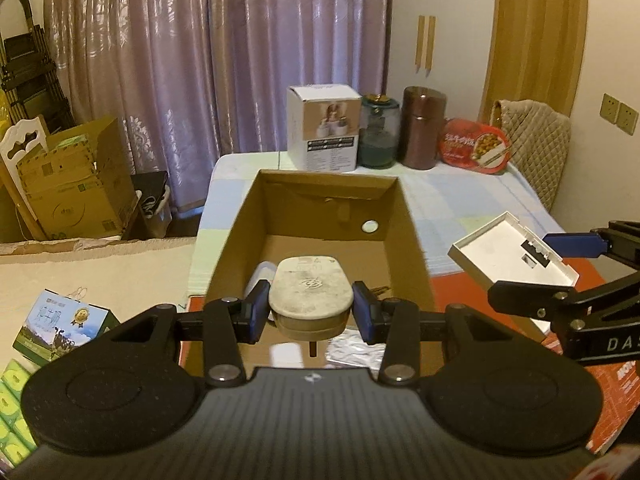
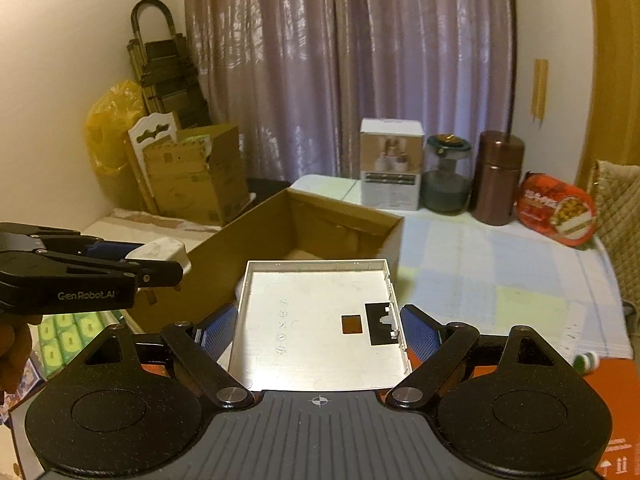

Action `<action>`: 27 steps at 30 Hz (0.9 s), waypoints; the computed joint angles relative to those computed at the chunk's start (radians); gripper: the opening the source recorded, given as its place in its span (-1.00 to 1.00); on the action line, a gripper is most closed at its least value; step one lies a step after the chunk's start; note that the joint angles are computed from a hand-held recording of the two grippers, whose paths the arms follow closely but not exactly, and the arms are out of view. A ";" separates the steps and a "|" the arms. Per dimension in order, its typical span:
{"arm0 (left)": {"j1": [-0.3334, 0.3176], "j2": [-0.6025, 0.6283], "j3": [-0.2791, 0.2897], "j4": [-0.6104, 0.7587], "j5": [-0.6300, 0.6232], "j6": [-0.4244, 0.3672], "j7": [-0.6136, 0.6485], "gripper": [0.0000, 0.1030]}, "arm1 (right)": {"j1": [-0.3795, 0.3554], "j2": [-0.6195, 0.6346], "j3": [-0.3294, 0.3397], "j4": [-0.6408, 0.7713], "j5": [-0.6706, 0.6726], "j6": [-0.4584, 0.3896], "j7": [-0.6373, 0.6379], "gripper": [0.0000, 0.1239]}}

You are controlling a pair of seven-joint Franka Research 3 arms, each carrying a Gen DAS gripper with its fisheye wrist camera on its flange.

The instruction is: Organize rigid objects

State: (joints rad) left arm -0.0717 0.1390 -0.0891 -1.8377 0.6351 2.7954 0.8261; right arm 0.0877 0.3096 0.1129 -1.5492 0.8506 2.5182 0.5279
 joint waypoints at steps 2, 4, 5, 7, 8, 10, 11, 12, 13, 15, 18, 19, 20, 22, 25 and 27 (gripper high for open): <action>0.012 0.015 -0.002 0.008 -0.030 0.002 0.042 -0.26 | 0.010 0.026 0.000 0.026 -0.017 0.000 0.026 0.36; 0.026 0.032 -0.006 0.019 -0.073 0.001 0.098 -0.26 | 0.017 0.056 0.002 0.058 -0.037 -0.007 0.061 0.36; 0.031 0.039 -0.007 0.023 -0.091 0.003 0.122 -0.26 | 0.020 0.074 0.003 0.079 -0.048 -0.012 0.082 0.36; 0.045 0.052 -0.012 0.026 -0.136 0.014 0.184 -0.26 | 0.024 0.098 0.008 0.106 -0.065 -0.016 0.118 0.36; 0.050 0.056 -0.012 0.028 -0.154 0.019 0.206 -0.26 | 0.025 0.107 0.011 0.115 -0.070 -0.016 0.133 0.36; 0.056 0.069 -0.012 0.037 -0.187 0.018 0.244 -0.26 | 0.026 0.128 0.017 0.140 -0.084 -0.019 0.155 0.36; 0.057 0.075 -0.010 0.042 -0.195 0.013 0.256 -0.26 | 0.027 0.138 0.020 0.150 -0.091 -0.019 0.163 0.36; 0.057 0.079 -0.008 0.045 -0.202 0.011 0.267 -0.26 | 0.029 0.145 0.023 0.159 -0.099 -0.019 0.171 0.36; 0.059 0.084 -0.008 0.048 -0.211 0.008 0.279 -0.26 | 0.029 0.152 0.025 0.167 -0.106 -0.021 0.176 0.36; 0.061 0.089 -0.006 0.050 -0.227 0.005 0.297 -0.26 | 0.030 0.163 0.031 0.177 -0.117 -0.022 0.181 0.36; 0.063 0.100 -0.004 0.055 -0.244 -0.001 0.317 -0.26 | 0.035 0.175 0.038 0.185 -0.129 -0.014 0.189 0.36; 0.064 0.104 -0.004 0.058 -0.249 -0.003 0.324 -0.26 | 0.036 0.179 0.040 0.186 -0.133 -0.013 0.192 0.36; 0.065 0.110 -0.005 0.062 -0.256 -0.006 0.334 -0.26 | 0.037 0.185 0.041 0.192 -0.137 -0.012 0.194 0.36; 0.069 0.119 -0.007 0.068 -0.269 -0.010 0.352 -0.26 | 0.040 0.194 0.044 0.200 -0.145 -0.009 0.199 0.36; 0.072 0.133 -0.008 0.076 -0.287 -0.013 0.373 -0.26 | 0.045 0.210 0.045 0.216 -0.161 -0.008 0.208 0.36; 0.074 0.142 -0.008 0.081 -0.297 -0.015 0.382 -0.26 | 0.049 0.221 0.045 0.226 -0.173 -0.005 0.216 0.36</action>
